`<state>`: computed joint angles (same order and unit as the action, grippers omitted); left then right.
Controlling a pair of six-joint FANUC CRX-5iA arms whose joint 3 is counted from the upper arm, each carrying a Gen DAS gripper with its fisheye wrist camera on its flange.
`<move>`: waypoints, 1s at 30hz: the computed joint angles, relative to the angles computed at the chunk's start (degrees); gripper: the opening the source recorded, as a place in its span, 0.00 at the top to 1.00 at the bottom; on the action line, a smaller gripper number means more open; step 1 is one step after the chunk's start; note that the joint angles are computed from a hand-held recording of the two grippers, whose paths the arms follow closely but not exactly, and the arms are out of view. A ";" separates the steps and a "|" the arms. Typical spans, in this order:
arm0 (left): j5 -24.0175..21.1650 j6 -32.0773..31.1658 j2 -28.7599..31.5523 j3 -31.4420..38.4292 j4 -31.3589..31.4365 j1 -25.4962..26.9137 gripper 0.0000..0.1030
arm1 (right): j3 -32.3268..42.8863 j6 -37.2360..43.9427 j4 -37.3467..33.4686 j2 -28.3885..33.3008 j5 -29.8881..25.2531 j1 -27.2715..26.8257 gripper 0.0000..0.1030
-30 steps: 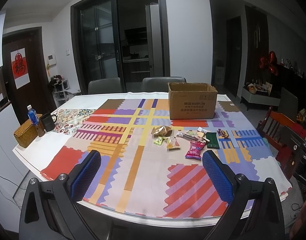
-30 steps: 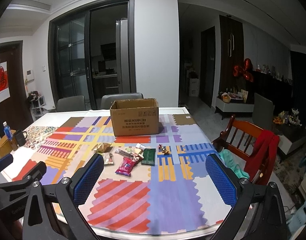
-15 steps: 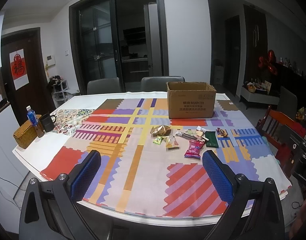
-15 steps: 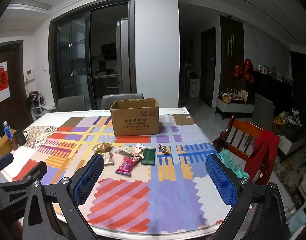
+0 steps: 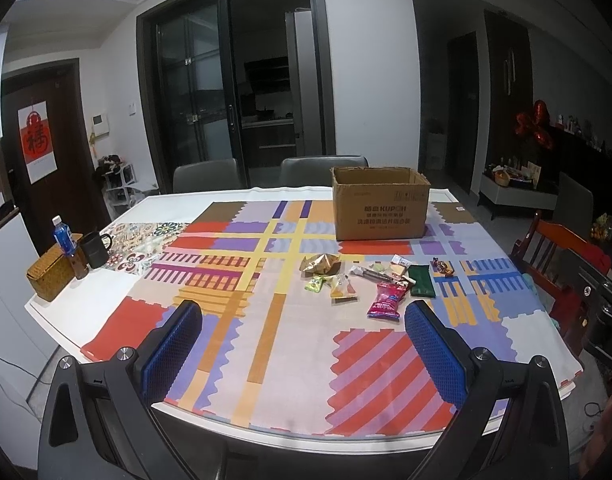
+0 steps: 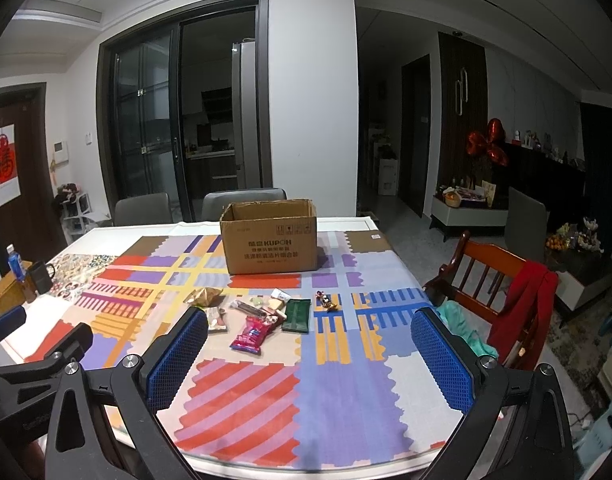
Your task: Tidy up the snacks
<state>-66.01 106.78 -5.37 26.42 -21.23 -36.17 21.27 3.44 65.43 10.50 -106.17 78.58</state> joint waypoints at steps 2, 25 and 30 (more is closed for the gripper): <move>0.18 -0.21 -0.10 -0.09 0.25 0.09 0.00 | 0.16 0.32 0.00 0.11 -0.04 -0.04 0.00; 3.55 -0.14 -0.90 -2.09 0.93 0.59 0.00 | -2.55 0.13 1.32 -1.20 0.54 -0.21 0.00; 5.14 -0.39 -1.27 -3.36 1.18 0.80 0.00 | -3.14 -0.12 1.57 -1.20 1.00 -0.33 0.00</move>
<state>-60.87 106.39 -6.65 23.06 -20.04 -35.36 18.13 3.32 66.99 9.30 -105.18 78.24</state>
